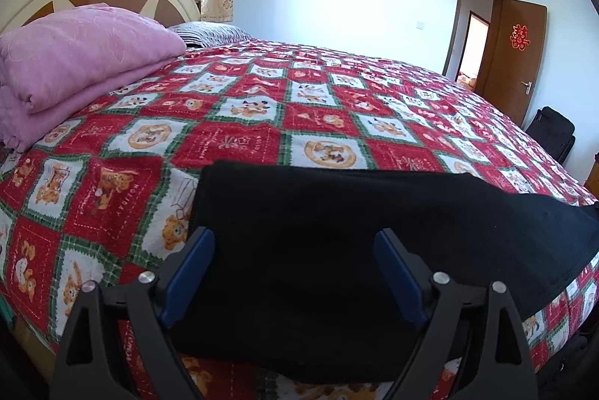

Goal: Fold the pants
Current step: 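Release the pants with the right gripper and smooth the fold with the left gripper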

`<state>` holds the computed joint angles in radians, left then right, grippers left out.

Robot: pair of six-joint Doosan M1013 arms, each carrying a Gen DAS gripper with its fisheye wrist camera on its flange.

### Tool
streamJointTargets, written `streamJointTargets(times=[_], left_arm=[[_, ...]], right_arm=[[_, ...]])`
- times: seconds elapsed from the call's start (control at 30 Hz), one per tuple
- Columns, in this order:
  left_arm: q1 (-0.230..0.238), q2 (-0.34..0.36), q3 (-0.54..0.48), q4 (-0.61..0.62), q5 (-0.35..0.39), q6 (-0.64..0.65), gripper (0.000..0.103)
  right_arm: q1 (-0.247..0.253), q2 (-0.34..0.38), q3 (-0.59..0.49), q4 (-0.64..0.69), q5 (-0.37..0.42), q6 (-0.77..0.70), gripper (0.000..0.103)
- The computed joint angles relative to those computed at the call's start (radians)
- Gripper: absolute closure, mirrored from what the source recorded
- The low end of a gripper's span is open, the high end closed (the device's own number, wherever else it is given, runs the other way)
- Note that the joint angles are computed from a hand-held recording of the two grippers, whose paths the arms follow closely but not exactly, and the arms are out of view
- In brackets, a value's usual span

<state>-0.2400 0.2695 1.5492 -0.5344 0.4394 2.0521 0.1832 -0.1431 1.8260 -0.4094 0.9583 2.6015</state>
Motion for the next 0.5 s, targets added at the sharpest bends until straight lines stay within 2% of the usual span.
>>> streamJointTargets(times=[0.03, 0.13, 0.2, 0.37, 0.4, 0.43, 0.5], left_arm=[[-0.002, 0.002, -0.001, 0.007, -0.001, -0.007, 0.011], [-0.006, 0.005, -0.002, 0.027, -0.008, -0.028, 0.010], [-0.009, 0.006, 0.001, 0.036, -0.017, -0.028, 0.007], [-0.021, 0.004, 0.008, 0.100, -0.034, -0.047, 0.005], [-0.020, 0.002, 0.007, 0.101, -0.029, -0.045, 0.005], [-0.017, -0.001, 0.007, 0.084, -0.027, -0.035, 0.005], [-0.010, -0.006, 0.010, 0.040, -0.030, -0.015, 0.005]], right_arm=[[0.006, 0.007, -0.003, -0.020, 0.018, -0.001, 0.084], [0.012, 0.000, 0.000, -0.068, 0.020, 0.012, 0.096], [0.019, 0.002, -0.001, -0.113, 0.037, 0.035, 0.097], [-0.018, -0.005, 0.011, -0.034, 0.014, 0.013, 0.096], [-0.014, -0.012, 0.011, -0.039, 0.018, 0.021, 0.089], [-0.007, -0.015, 0.010, -0.048, 0.031, 0.032, 0.068], [0.015, -0.039, 0.022, -0.079, 0.033, 0.078, 0.046]])
